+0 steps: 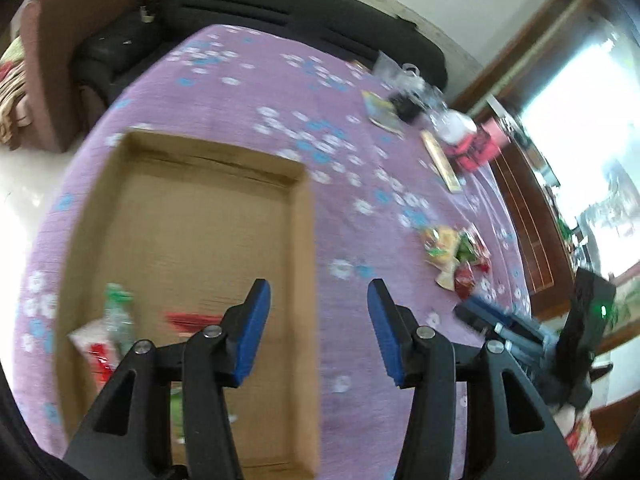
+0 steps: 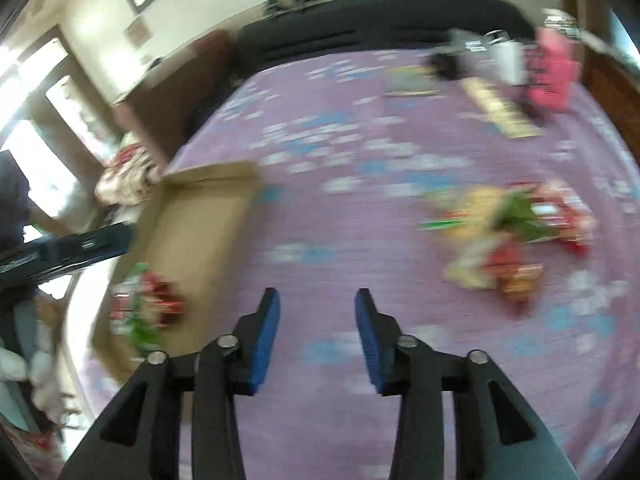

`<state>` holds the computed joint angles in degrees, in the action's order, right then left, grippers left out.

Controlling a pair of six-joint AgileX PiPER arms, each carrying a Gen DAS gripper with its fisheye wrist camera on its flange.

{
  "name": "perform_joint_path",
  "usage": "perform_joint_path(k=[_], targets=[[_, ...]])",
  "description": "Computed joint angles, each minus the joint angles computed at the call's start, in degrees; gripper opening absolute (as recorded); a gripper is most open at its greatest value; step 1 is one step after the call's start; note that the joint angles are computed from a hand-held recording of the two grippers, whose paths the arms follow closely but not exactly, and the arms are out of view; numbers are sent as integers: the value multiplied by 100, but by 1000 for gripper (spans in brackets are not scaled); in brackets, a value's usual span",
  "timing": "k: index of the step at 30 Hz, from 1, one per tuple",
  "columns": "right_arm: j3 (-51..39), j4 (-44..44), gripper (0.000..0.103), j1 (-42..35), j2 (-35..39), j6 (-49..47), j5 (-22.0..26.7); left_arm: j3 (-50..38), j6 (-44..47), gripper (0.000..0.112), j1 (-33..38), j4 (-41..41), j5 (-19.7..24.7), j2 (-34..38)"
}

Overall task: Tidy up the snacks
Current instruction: 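Grasp the clear packet with a brown cake using the left gripper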

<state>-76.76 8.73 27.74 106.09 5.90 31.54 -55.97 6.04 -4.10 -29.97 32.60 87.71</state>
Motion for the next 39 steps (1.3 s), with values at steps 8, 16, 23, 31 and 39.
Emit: perform_joint_path(k=[8, 16, 23, 31, 39], targets=[[-344, 197, 51, -1094, 581, -1723, 164, -807, -1423, 52, -1191, 447, -331, 1136], [-722, 1296, 51, -1285, 1164, -3645, 128, -2680, -2048, 52, -1717, 437, -224, 2710], [-973, 2208, 31, -1616, 1420, -4342, 718, -4411, -2700, 52, -1932, 1063, 289, 3938], [-684, 2626, 31, -1933, 1207, -4607, 980, -5818, -3226, 52, -2149, 2089, 932, 4843], [-503, 2867, 31, -1988, 956, -4608, 1033, -5905, -3561, 38, -2486, 3013, 1111, 4854]])
